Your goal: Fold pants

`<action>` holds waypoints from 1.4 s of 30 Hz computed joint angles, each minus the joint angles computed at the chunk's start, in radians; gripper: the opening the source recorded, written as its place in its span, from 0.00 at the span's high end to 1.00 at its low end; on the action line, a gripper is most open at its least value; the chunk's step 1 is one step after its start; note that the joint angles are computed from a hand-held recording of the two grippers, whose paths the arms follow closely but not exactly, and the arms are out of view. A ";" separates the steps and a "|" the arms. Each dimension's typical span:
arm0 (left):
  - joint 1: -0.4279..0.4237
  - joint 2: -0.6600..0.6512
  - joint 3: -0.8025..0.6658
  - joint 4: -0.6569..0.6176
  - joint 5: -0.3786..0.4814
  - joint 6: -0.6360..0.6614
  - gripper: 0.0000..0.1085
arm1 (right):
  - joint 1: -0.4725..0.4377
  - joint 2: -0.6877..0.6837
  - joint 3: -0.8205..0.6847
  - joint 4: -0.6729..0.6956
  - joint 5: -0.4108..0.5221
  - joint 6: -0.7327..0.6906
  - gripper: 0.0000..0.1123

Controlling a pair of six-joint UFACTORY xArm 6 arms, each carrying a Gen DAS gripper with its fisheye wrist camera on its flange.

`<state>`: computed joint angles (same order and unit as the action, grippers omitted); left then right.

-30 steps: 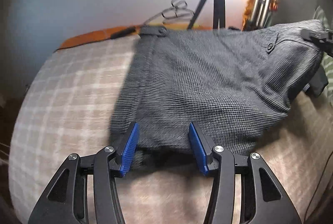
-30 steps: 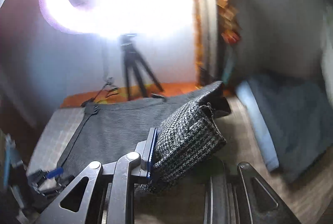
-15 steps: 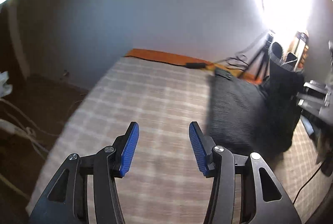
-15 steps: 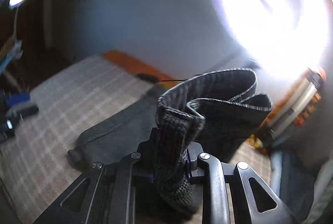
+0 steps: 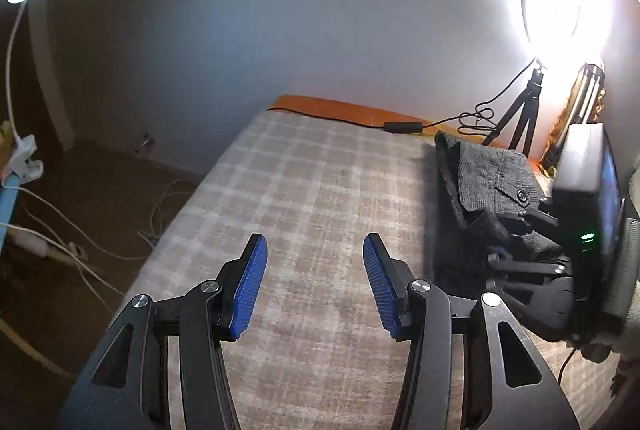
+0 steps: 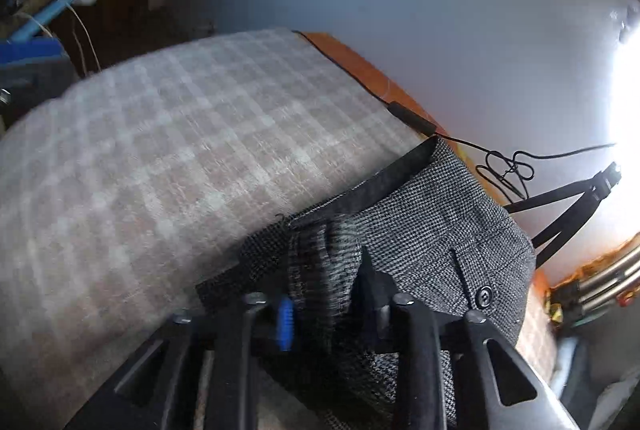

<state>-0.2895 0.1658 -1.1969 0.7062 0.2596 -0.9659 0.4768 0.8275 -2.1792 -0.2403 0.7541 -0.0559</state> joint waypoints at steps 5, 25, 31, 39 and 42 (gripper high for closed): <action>-0.030 0.028 -0.044 -0.034 -0.014 0.050 0.55 | -0.044 -0.235 0.321 0.292 -0.169 -0.106 0.46; -0.192 0.554 -0.805 -0.547 0.350 0.740 0.44 | -0.236 -0.575 0.882 0.797 -0.320 -0.381 0.54; -0.168 0.657 -0.898 -0.449 0.427 0.625 0.38 | -0.252 -0.502 0.817 0.890 -0.262 -0.430 0.83; -0.180 0.645 -0.921 -0.295 0.451 0.556 0.40 | -0.248 -0.570 0.891 0.932 -0.288 -0.511 0.93; -0.196 0.629 -0.939 -0.369 0.435 0.613 0.40 | -0.251 -0.570 0.894 0.959 -0.283 -0.536 0.93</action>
<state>-0.4850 0.7949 -2.1359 0.3372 0.6947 -0.3532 0.2255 0.2580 -1.2853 0.7187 0.4711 -0.5922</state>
